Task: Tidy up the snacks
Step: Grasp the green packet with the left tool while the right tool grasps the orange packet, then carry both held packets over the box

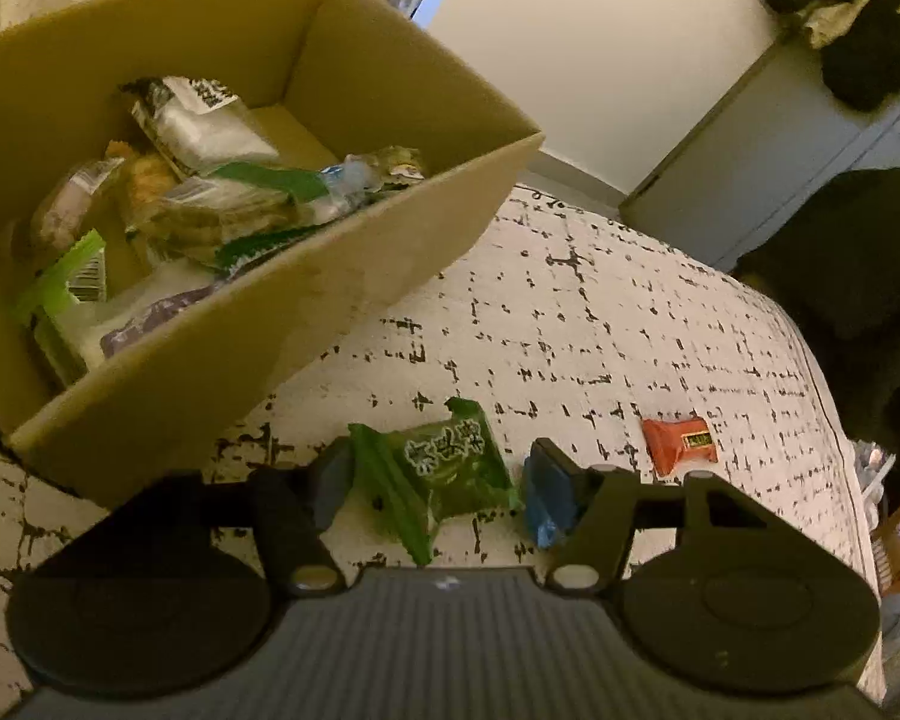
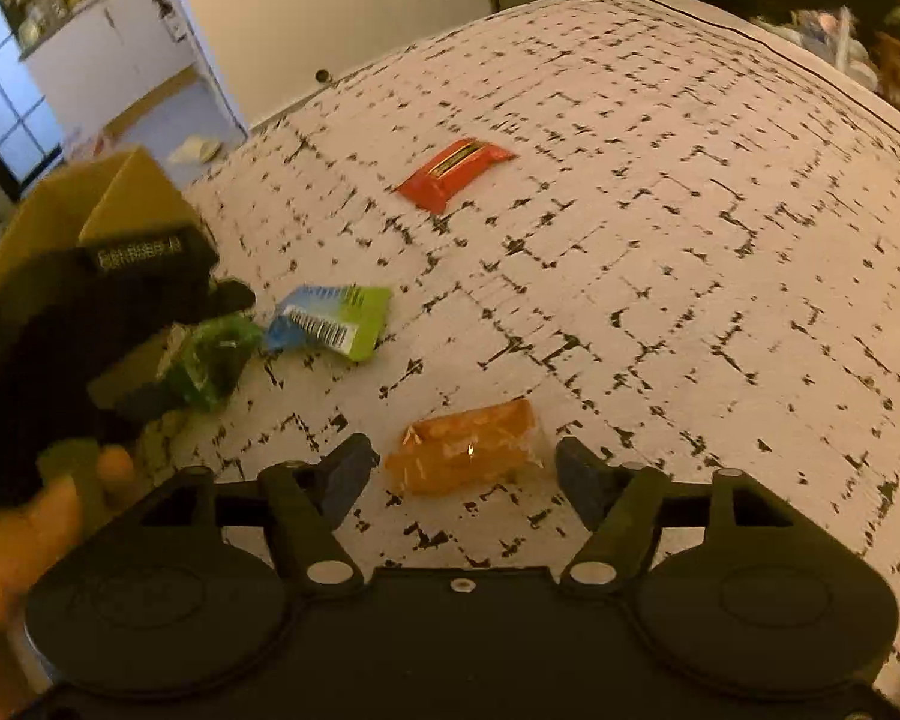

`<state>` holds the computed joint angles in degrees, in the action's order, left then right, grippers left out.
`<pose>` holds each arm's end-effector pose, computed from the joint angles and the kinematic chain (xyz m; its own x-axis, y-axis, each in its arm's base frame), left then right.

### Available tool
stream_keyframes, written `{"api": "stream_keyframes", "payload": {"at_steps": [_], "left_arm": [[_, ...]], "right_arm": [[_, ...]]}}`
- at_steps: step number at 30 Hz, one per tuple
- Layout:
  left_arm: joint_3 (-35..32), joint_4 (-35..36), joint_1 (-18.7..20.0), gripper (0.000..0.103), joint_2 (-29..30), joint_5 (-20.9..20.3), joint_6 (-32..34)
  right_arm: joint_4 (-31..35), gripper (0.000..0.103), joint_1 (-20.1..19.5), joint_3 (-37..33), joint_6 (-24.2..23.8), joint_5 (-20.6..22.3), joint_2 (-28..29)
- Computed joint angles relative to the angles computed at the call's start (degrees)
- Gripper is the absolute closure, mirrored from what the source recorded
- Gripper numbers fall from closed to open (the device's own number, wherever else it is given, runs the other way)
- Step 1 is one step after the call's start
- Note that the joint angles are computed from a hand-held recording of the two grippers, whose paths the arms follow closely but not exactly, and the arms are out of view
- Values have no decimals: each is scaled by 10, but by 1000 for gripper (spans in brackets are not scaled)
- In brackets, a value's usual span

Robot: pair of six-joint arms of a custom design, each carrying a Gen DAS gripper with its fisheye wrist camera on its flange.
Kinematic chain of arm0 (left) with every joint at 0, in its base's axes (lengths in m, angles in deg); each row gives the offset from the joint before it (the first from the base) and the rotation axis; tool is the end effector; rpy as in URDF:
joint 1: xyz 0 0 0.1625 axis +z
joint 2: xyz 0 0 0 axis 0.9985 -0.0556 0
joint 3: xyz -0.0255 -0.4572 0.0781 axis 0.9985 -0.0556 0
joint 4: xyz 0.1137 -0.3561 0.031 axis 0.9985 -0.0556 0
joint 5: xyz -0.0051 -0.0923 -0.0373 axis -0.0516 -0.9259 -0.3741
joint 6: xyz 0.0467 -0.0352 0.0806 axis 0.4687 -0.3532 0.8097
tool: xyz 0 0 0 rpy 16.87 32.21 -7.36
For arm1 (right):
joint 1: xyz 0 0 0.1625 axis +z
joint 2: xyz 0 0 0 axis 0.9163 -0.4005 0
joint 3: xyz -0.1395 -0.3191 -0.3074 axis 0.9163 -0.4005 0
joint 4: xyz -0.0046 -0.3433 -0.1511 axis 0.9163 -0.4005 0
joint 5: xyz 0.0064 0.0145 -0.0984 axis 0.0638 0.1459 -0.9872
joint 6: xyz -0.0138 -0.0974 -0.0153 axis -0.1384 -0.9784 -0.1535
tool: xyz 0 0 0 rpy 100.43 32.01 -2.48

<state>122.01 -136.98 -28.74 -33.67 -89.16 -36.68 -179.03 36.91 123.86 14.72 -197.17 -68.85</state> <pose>-0.0712 -0.5321 0.1357 -0.7506 -0.6463 -0.1377 -0.1852 0.4058 -0.8950 0.2147 -0.5614 -0.0037 -0.7469 -0.2800 0.6030 -0.4968 0.8379 -0.2263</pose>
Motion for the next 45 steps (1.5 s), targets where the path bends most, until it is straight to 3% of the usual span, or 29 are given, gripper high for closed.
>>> {"api": "stream_keyframes", "payload": {"at_steps": [1,3,5,8,13,22,32,37,45], "left_arm": [[-2,2,2,40,-1,-1,-1],[-3,7,4,42,-2,-3,-16],[-6,55,3,54,-10,7,-51],[-4,48,3,65,-11,0,-19],[18,56,-4,70,-26,-11,-11],[73,36,-35,72,-58,-24,9],[134,9,-82,72,-108,-8,62],[151,-20,-99,72,-124,-3,120],[175,32,-118,72,-207,-10,170]], "right_arm": [[0,35,1,-3,-1,-6,3],[-17,46,4,-6,-17,-18,13],[-24,57,6,-5,-30,-23,14],[-20,59,3,4,-24,-18,2],[-39,59,9,19,-15,-35,-7],[-101,59,36,34,1,-39,-15],[-200,59,80,47,-18,-39,-7],[-238,59,97,51,20,-32,2],[-257,59,127,41,44,-13,22]]}}
